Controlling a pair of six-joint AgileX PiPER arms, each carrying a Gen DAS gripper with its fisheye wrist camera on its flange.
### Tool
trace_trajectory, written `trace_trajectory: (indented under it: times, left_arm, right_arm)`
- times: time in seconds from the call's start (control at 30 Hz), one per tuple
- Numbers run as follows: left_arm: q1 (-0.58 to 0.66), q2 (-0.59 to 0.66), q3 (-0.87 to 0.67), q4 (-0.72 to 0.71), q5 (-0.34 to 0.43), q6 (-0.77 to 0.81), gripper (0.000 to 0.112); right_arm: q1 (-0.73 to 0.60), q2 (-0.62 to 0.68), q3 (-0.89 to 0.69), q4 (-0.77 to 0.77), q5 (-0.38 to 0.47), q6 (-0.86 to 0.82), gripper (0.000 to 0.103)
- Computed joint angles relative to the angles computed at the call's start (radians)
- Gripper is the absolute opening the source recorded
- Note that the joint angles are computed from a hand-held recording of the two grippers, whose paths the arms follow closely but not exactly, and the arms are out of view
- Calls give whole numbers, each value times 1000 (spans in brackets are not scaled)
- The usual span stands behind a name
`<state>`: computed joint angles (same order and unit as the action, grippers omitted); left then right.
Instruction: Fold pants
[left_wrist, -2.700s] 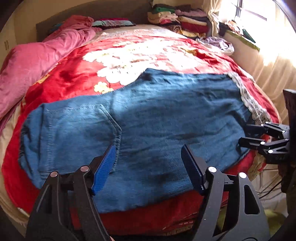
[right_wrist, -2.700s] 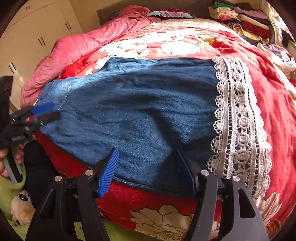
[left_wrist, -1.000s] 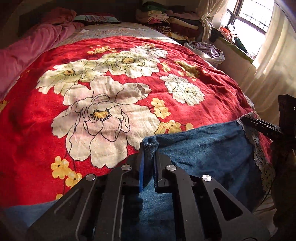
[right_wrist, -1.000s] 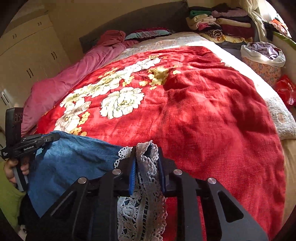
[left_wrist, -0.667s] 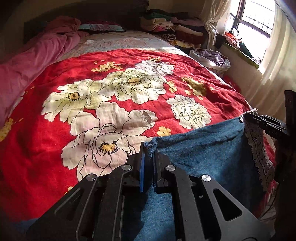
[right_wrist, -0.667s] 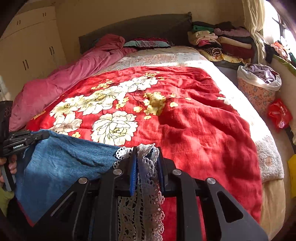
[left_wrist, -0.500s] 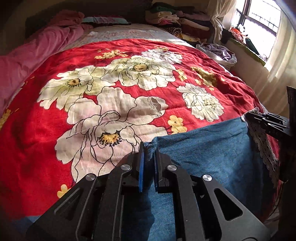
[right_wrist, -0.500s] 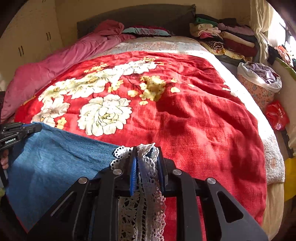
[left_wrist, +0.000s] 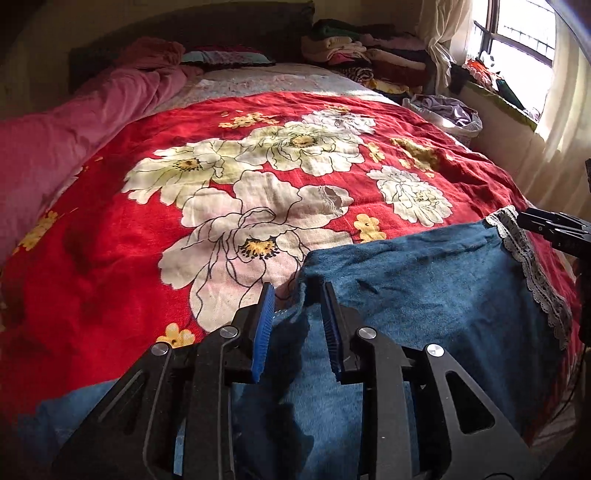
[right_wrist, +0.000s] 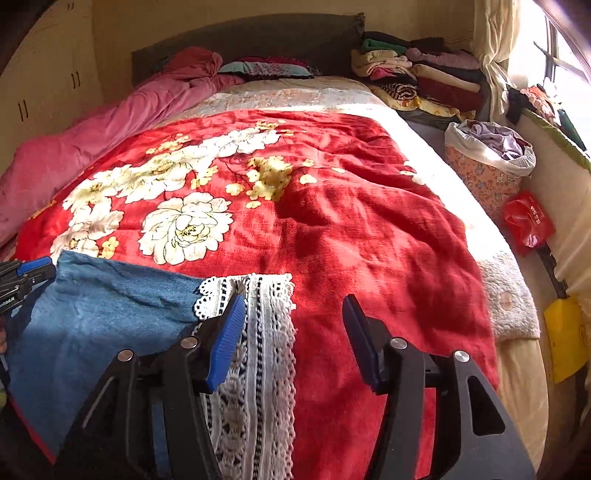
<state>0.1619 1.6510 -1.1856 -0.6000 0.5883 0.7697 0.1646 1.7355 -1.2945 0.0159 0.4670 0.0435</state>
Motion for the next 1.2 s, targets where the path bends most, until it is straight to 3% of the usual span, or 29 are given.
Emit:
trace_trajectory:
  times: [0.07,0.27,0.37,0.53,0.63,0.67,0.73,0.83,0.87,0.93,1.03,1.13,1.2]
  left_arm:
    - [60,-72,55,-91,23,77,20]
    - [192,-237,205,-146,31,132,21]
    - [271,-300,266,-175,90,182,27]
    - [398,-398,365,-176,152,234,28]
    - [447,-415,386,-162,168,254,33]
    - [447,-414,390,-143,162,255,42]
    - [384,-399,399,-11,89,152,57]
    - [354,-369,429,47,29,101,58]
    - [352,-369,436,46,17,103,58]
    - [351,-372,435,60,19,91,58]
    - [371,-373,428,47,36,101,58]
    - [390,-370,427,28,51,124,58]
    - [390,-364,424,26,51,126,58]
  right_arm:
    - [-23,-78,79,95,-22,-62,54]
    - [-65,-286,306,346,-21,-253,54]
    - [-95,-361,404,471,0,-339,54]
    - [-134,-430,536,666,37,-486,54]
    - [-123,-419,562,692,31,-502,54]
    - [-123,-410,566,698,18,-507,54]
    - [-126,-373,565,726,3,-518,54]
    - [-90,-358,569,725,-29,-485,55]
    - [-66,-357,567,682,-45,-448,53]
    - [-52,-361,568,709,-47,-494,33]
    - [-45,-383,572,709,-49,-532,17]
    - [-65,-443,568,650,-8,-507,14]
    - [-53,-471,564,528,2,-413,14]
